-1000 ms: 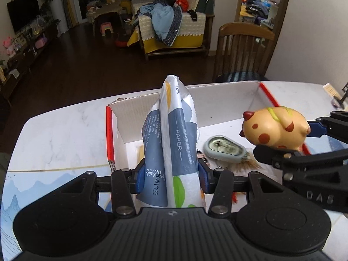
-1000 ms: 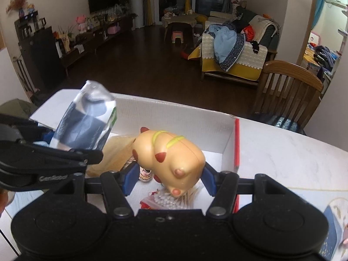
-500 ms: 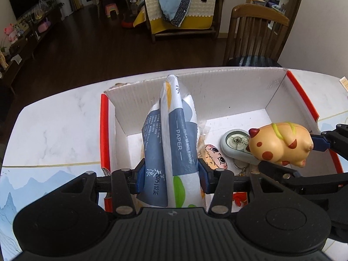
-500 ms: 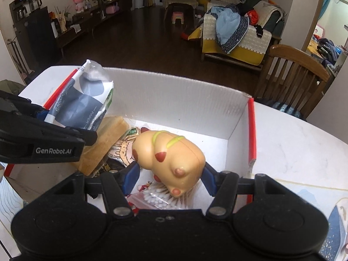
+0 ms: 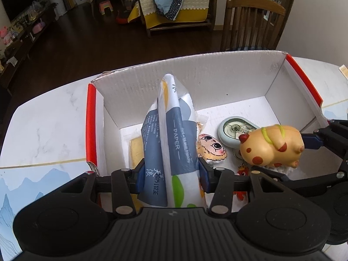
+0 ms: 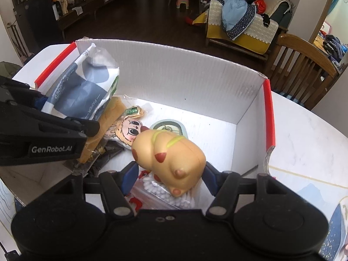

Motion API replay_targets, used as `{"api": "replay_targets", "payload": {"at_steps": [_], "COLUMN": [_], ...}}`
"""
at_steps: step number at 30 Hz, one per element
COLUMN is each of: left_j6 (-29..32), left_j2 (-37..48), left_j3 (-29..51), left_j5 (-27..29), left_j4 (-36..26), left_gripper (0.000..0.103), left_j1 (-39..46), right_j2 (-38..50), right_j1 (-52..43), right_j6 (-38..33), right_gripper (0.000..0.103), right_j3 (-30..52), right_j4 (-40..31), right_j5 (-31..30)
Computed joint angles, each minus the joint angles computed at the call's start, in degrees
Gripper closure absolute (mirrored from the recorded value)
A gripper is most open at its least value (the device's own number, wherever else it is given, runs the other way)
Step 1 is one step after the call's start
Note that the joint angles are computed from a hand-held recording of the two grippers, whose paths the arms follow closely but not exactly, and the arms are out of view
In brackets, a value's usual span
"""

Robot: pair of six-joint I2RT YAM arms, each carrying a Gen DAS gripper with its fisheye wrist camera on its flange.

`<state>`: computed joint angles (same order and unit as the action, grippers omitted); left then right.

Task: Organize objects
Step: 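Open both grippers to drop the tissue packet and pig toy into the box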

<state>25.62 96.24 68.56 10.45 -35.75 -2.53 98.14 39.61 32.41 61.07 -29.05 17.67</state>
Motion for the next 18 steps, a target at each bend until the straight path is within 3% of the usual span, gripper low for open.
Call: {"api": "replay_targets", "payload": {"at_steps": [4,6,8,18], "left_j6": [0.7,0.9,0.8,0.9], "left_j2": [-0.8,-1.6,-2.3,-6.0], "left_j3": [-0.8,-1.7,-2.5,-3.8], "left_j5": [-0.2,-0.3,0.0,3.1], "left_j4": [0.3,0.7,1.2,-0.3], "left_gripper": [0.051,0.040,0.036,0.034], "left_j1": [-0.3,-0.5,-0.4,1.1], "right_j2": [-0.4,-1.2,-1.9,-7.8], "right_j1": [-0.1,-0.5,-0.3,1.3], "right_j6": [0.0,-0.6,-0.5,0.4], "right_gripper": [0.037,0.034,0.030,0.028], "right_j3": [-0.6,-1.2,-1.7,-4.7], "right_j4": [0.5,1.0,1.2,0.7], "right_j5": [0.1,0.0,0.4,2.7]}}
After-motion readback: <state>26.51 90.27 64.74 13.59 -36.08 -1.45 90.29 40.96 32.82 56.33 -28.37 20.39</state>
